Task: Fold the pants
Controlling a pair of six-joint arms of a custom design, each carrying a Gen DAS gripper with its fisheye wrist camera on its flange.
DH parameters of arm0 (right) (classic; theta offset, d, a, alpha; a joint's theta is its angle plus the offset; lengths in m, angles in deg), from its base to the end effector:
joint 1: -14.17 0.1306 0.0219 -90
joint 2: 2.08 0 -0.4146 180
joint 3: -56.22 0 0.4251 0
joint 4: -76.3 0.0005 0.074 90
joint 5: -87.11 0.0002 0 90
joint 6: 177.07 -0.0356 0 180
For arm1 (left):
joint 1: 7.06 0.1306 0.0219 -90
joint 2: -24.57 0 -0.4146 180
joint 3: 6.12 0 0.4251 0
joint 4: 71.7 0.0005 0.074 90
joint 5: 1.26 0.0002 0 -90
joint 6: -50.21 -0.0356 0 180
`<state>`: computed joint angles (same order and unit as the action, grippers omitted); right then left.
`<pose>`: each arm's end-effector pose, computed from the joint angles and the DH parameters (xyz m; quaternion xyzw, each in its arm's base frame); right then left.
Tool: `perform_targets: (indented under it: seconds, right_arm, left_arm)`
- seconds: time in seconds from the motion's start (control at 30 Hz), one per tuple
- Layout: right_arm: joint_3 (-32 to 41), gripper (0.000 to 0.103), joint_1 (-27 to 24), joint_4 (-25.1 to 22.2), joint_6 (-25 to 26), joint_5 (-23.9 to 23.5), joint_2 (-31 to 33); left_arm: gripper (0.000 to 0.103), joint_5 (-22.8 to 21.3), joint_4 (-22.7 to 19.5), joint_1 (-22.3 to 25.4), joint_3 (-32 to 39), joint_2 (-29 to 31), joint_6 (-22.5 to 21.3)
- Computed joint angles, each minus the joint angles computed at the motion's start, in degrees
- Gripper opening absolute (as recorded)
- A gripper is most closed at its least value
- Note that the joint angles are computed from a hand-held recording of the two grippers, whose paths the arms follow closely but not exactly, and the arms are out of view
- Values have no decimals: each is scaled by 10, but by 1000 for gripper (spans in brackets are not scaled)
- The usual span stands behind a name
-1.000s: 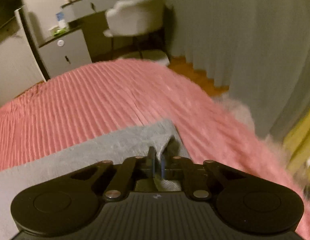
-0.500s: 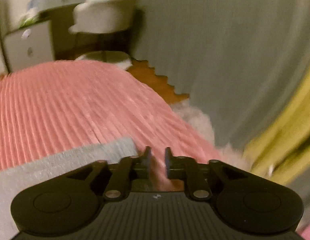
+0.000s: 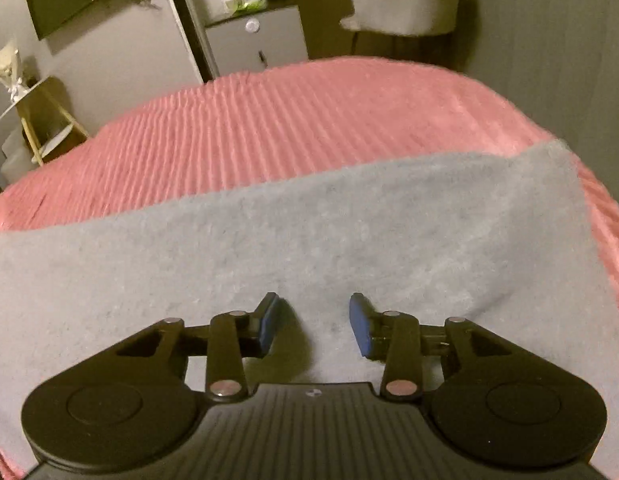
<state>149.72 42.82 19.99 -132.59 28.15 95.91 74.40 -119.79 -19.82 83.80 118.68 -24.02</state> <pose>0.4953 0.2491 0.4166 0.2035 0.9124 -0.0601 0.3499 0.5303 -0.1116 0.4271 -0.0650 0.9375 0.0354 0.3399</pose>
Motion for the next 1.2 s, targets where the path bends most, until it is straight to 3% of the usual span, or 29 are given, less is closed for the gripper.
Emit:
perform_targets:
  seconds: [0.03, 0.07, 0.1, 0.2, 0.27, 0.37, 0.43, 0.6, 0.7, 0.77, 0.8, 0.93, 1.0, 1.07, 1.13, 1.2]
  right_arm:
    - [25, 52, 4, -60, -29, 49, 15]
    - [34, 58, 8, -90, -56, 81, 19]
    - [42, 59, 16, -93, -76, 88, 15]
    - [10, 73, 31, 16, -45, -6, -24]
    - [-2, 73, 40, 33, -65, -33, -34]
    - [-48, 73, 41, 30, -165, -20, -73]
    - [-74, 73, 35, 2, -239, -6, -99]
    - [-102, 73, 40, -84, -344, 46, -138]
    - [-117, 71, 32, -66, -342, 28, -145]
    - [-117, 47, 25, -45, -313, 11, -135]
    - [-105, 44, 21, -53, -300, 5, -129]
    - [-91, 46, 27, -162, -372, 66, -125]
    - [-94, 55, 20, -193, -406, 63, -130]
    - [-105, 70, 16, -211, -432, 55, -141]
    - [-126, 70, 15, -196, -435, 45, -157]
    - [-156, 64, 10, -144, -427, 31, -181]
  left_arm:
    - [93, -18, -4, 5, -2, 1, 4]
    - [92, -27, -5, 12, -6, 0, 5]
    - [92, -29, -1, 18, -10, -3, 5]
    - [92, -15, 12, 29, -22, -15, 6]
    - [92, -11, 9, 31, -25, -19, 3]
    - [93, -25, 5, 23, -30, -27, -10]
    - [93, -29, 5, 18, -34, -31, -13]
    - [93, -29, -10, 13, -29, -37, 5]
    - [93, -12, -12, 8, -25, -46, 17]
    - [94, -3, -15, 2, -21, -51, 20]
    - [94, -2, -16, -1, -20, -54, 21]
    - [95, 7, -21, -18, -19, -66, 34]
    - [95, 21, -26, -26, -16, -66, 41]
    - [95, 30, -32, -33, -10, -59, 45]
    - [95, 27, -42, -45, -2, -48, 46]
    - [95, 22, -58, -55, 6, -36, 42]
